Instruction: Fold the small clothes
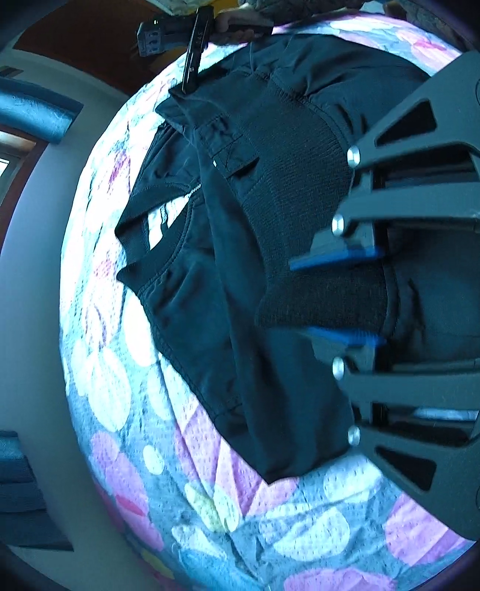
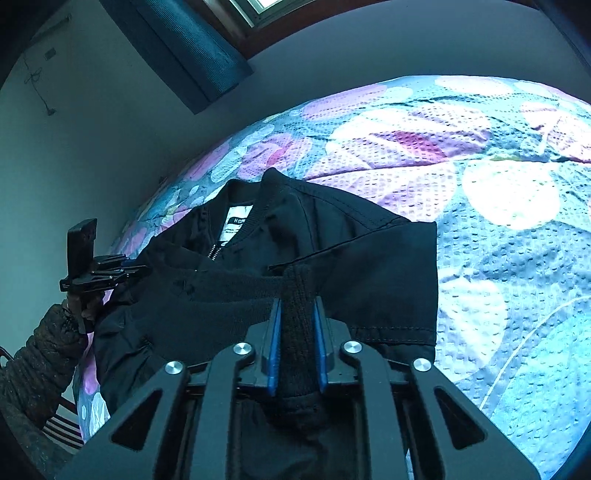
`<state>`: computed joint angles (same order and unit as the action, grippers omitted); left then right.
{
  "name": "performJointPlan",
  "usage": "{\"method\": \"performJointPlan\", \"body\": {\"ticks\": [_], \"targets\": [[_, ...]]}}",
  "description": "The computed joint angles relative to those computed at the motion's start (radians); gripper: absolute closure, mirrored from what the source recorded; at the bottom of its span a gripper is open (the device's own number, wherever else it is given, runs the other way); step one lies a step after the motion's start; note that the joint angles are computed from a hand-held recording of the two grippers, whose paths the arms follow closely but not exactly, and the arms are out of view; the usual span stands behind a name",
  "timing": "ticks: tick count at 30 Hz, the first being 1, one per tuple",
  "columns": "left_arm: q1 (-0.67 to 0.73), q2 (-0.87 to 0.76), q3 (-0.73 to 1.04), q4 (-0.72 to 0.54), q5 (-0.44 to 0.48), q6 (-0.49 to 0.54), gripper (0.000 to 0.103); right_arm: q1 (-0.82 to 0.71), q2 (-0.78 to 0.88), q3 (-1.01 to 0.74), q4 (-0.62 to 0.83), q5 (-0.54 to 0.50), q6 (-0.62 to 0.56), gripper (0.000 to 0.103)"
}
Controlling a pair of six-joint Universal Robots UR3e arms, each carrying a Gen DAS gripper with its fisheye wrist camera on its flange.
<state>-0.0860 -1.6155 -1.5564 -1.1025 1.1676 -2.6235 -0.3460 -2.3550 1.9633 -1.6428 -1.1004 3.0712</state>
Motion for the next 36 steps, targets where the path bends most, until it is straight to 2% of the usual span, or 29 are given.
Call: {"method": "performJointPlan", "body": {"ticks": [3, 9, 14, 22, 26, 31, 36], "targets": [[0.007, 0.032, -0.029, 0.026, -0.006, -0.028, 0.09, 0.074, 0.013, -0.02, -0.052, -0.056, 0.065, 0.092], [-0.009, 0.115, -0.105, 0.134, 0.02, -0.098, 0.092, 0.243, 0.077, -0.086, -0.173, -0.184, 0.203, 0.093], [-0.011, 0.114, -0.056, 0.192, 0.035, -0.183, 0.092, 0.291, 0.155, -0.147, -0.248, -0.232, 0.254, 0.093], [-0.063, -0.192, 0.304, 0.206, 0.13, -0.319, 0.093, 0.205, 0.369, -0.235, -0.414, -0.186, 0.266, 0.093], [-0.079, -0.381, 0.506, 0.141, 0.174, -0.371, 0.093, 0.194, 0.501, -0.256, -0.48, -0.208, 0.283, 0.093], [-0.067, -0.463, 0.525, 0.131, 0.198, -0.394, 0.092, 0.149, 0.573, -0.187, -0.512, -0.203, 0.294, 0.093], [-0.025, -0.476, 0.481, 0.147, 0.137, -0.412, 0.092, 0.071, 0.576, -0.088, -0.537, -0.138, 0.311, 0.093]]}}
